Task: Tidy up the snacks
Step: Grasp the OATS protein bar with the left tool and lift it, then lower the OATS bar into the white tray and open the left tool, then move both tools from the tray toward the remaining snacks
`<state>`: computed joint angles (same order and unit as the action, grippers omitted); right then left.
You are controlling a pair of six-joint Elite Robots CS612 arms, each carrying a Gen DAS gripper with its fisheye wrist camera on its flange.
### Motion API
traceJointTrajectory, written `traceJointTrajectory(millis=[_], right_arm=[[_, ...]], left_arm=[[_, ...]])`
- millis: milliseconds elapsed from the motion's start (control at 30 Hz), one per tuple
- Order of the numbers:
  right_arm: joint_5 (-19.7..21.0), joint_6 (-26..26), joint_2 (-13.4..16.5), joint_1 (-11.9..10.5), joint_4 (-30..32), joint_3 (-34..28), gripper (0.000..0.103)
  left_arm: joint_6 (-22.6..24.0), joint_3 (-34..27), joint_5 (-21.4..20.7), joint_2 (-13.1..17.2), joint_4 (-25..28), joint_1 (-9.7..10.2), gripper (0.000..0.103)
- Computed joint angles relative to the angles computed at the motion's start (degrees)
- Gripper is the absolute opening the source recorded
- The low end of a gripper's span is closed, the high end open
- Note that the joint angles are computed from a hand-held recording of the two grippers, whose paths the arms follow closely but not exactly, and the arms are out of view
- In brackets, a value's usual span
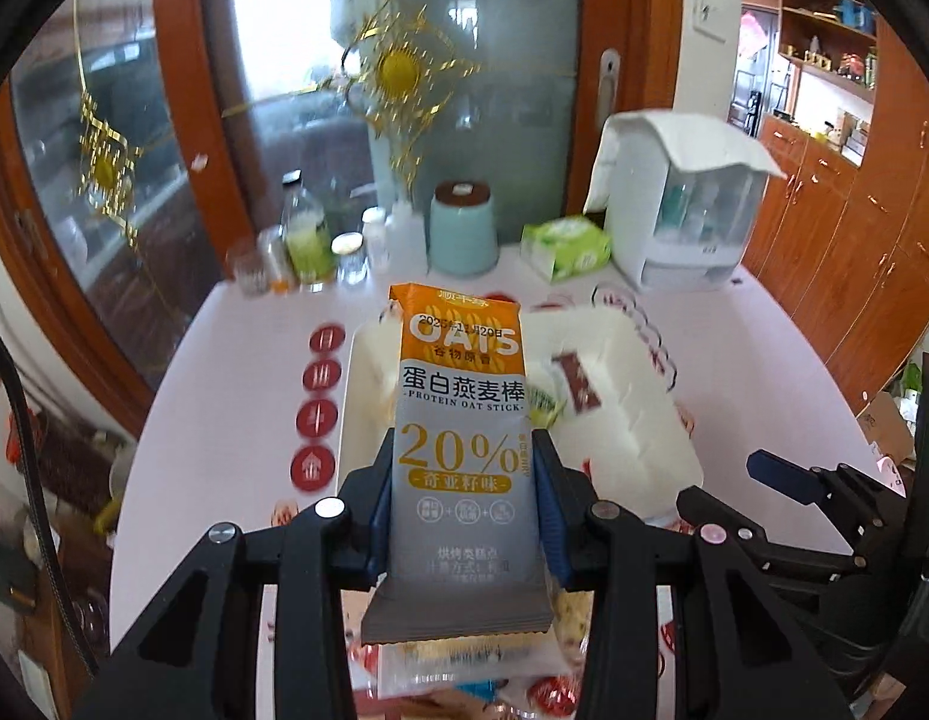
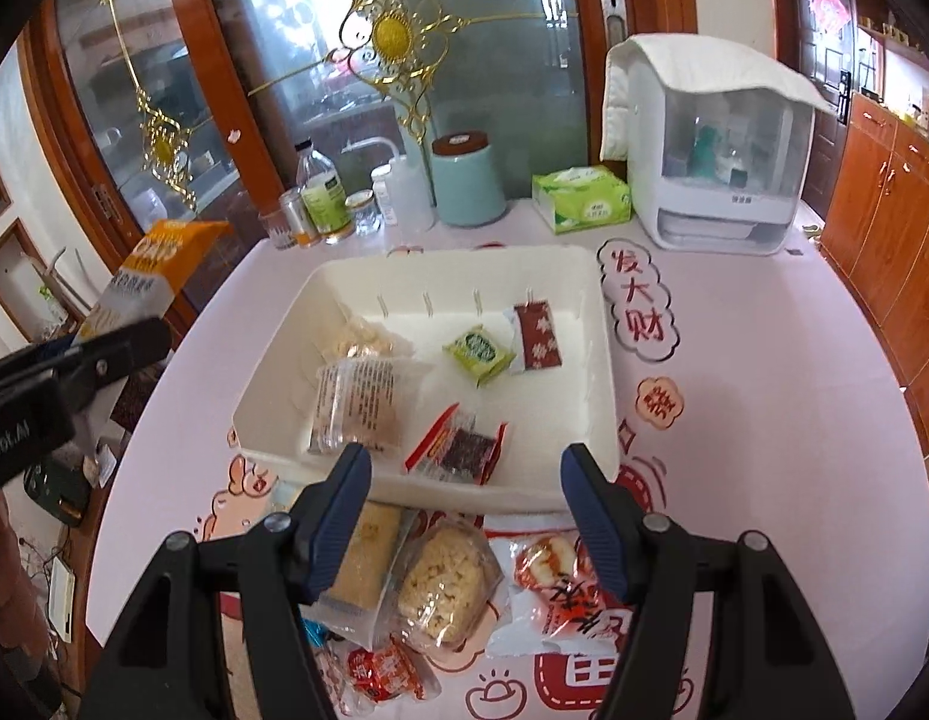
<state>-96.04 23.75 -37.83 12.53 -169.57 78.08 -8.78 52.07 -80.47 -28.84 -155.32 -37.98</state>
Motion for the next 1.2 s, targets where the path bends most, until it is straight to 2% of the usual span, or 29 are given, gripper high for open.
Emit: traceJointTrajectory(millis=[167,400,433,467,500,533,567,833,1200], right_arm=[[-2.35,-0.69,-0.46,-0.34,0.18,-1.41,0.067],[-6.01,-1.84,-0.46,-0.45,-0.3,-4.33,0.067],[-6.69,-2.18,-0.34,-0.41,0.0,-4.95,0.067],[-7.32,-2.48,-0.21,-0.36,0.43,-5.56,0.067],[-7.68,-2.63,-0.17,-0.29,0.75,-5.89,0.067],[-8.17,-2.9,-0.05,-0.21,1.4,-6.47,0.067],[-8.52,-3.07,0.04,-0.13,1.86,-6.84,0.067],[-9.23,-3.51,0.26,0.29,3.74,-7.57,0.067],[-8.07,-3.49,-1.2,0.98,2.87,-4.88,0.067]], left_arm=[[1.75,-4.8,1.13,1.84,0.37,-0.13,0.039],[1.61,-13.45,2.68,5.9,4.46,-0.07,0.04],[1.52,-14.6,3.15,6.47,5.03,-0.07,0.044],[1.41,-15.3,3.43,6.81,5.49,-0.05,0.06],[1.01,-16.1,3.89,7.24,6.04,-0.02,0.071],[0.49,-16.26,4.61,7.4,5.81,-0.05,0.089],[-0.06,-16.11,5.54,7.46,5.0,-0.1,0.096],[-0.05,-13.03,6.69,6.31,4.76,0.14,0.098],[-2.19,-1.68,8.51,0.45,-0.78,0.09,0.098]])
